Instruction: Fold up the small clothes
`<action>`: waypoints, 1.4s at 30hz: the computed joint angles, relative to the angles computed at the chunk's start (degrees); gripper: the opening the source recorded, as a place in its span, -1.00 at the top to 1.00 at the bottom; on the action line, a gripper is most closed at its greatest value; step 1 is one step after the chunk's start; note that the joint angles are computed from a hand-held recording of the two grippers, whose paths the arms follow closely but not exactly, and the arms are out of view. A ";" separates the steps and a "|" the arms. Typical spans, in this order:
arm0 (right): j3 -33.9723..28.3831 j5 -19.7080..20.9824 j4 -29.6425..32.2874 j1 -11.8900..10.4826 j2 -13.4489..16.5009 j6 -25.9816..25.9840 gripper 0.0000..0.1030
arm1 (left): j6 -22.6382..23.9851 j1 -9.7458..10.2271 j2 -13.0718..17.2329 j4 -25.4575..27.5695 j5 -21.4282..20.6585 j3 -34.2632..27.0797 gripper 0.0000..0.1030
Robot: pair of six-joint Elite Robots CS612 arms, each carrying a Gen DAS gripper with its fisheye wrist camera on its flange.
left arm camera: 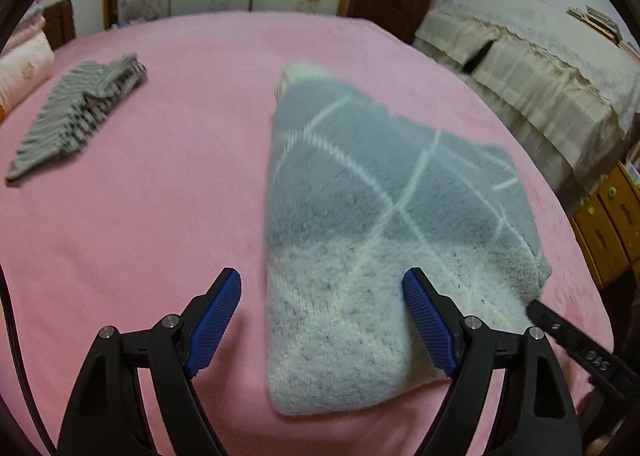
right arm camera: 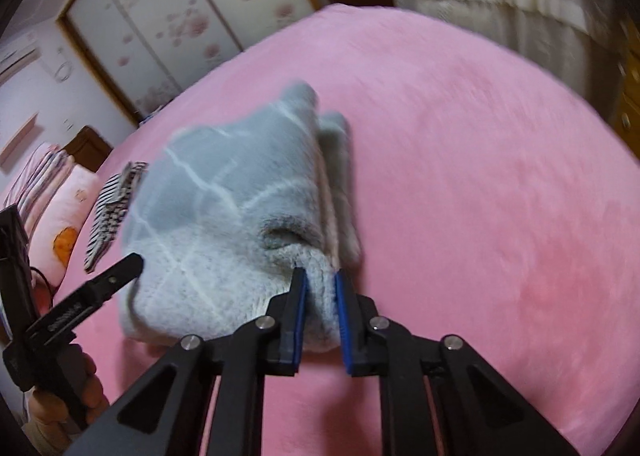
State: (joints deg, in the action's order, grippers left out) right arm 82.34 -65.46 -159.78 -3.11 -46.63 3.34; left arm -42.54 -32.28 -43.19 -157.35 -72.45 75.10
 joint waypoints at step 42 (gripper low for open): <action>-14.96 -5.73 5.30 3.67 6.88 -11.07 1.00 | 1.49 3.49 5.49 -1.08 -7.65 -9.01 -0.75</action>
State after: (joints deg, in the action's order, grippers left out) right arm 67.38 -71.19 -154.48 0.56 -39.75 -7.73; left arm -41.05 -28.80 -37.70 -158.43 -80.10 66.08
